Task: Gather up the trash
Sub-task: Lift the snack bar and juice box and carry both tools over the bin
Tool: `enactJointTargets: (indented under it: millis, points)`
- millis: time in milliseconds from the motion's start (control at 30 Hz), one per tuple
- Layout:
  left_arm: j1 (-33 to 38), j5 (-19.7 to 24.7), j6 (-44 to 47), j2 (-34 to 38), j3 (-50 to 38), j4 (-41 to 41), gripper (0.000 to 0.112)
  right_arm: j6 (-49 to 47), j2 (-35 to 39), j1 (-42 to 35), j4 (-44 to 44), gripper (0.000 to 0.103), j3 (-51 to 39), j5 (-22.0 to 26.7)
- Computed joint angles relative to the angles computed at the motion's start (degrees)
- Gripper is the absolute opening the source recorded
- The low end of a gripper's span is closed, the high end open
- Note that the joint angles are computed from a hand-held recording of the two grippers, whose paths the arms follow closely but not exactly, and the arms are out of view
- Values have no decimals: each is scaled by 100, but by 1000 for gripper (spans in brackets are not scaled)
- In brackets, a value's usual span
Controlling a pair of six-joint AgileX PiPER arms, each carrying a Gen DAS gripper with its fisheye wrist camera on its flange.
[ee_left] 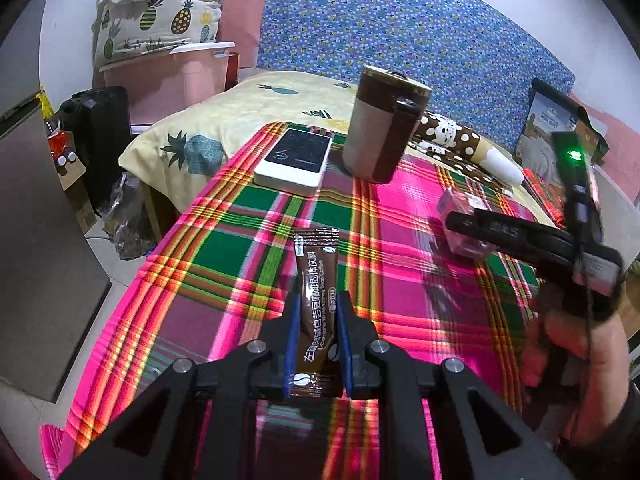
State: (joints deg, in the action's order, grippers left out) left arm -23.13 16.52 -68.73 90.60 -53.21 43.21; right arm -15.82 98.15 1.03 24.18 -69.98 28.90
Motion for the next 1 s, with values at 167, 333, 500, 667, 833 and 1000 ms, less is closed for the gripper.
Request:
enactJointTargets:
  millis: [167,333,500,667,833,1000]
  points:
    - [-352,273,-276,1,-94,141,18,-1055,-625,-406,814,60,600,179]
    - [-798,599,-565,28,-206,221,18,-2027,-1255,-887,1461,60,1158,543]
    - [-1332,931,-811,35,-348,311,18,-2688,-1579,-1322,1830,60,1417,871]
    - [-1829,1199,-935,35,-503,337,18,-3367,-1996,-1849,2182,60,1735,1227]
    - [-2289,1406,-978,83,-704,329,18,-4030,-2385,-2581,2482,60,2033,1694]
    - [-2633,1516,-834,244,-1007,180,18,-4501,-2527,-3299,2665,60,2126,2098]
